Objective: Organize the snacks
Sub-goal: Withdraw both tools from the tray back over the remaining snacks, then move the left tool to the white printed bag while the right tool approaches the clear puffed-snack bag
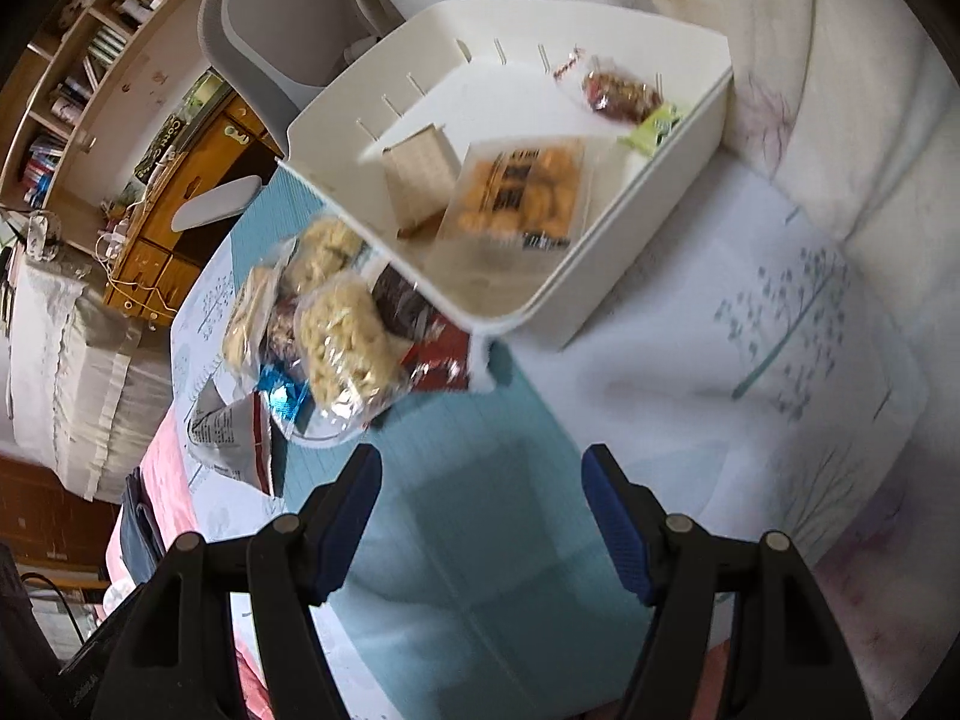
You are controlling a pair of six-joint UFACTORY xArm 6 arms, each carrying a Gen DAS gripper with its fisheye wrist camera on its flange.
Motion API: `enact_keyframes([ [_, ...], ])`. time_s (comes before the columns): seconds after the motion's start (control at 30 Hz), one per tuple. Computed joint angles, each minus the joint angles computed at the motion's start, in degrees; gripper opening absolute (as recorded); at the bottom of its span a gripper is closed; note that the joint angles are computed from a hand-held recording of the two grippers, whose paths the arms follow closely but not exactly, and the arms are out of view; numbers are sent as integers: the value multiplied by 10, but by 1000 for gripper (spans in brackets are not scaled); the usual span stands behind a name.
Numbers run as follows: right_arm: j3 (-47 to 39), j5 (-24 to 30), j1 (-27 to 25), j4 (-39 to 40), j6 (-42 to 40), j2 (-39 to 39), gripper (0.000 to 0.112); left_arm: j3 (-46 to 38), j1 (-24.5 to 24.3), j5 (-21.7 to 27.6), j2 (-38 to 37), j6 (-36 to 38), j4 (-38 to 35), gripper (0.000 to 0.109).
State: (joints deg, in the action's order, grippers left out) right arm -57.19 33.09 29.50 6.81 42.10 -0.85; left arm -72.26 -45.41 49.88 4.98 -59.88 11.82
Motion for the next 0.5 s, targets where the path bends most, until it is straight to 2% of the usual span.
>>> enact_keyframes([
  [0.27,-12,4,29,-13,36,24,70,13,37,21,4,90,-66,84],
  [0.5,-40,-22,47,5,3,68,70,1,70,5,30,115,-83,85],
])
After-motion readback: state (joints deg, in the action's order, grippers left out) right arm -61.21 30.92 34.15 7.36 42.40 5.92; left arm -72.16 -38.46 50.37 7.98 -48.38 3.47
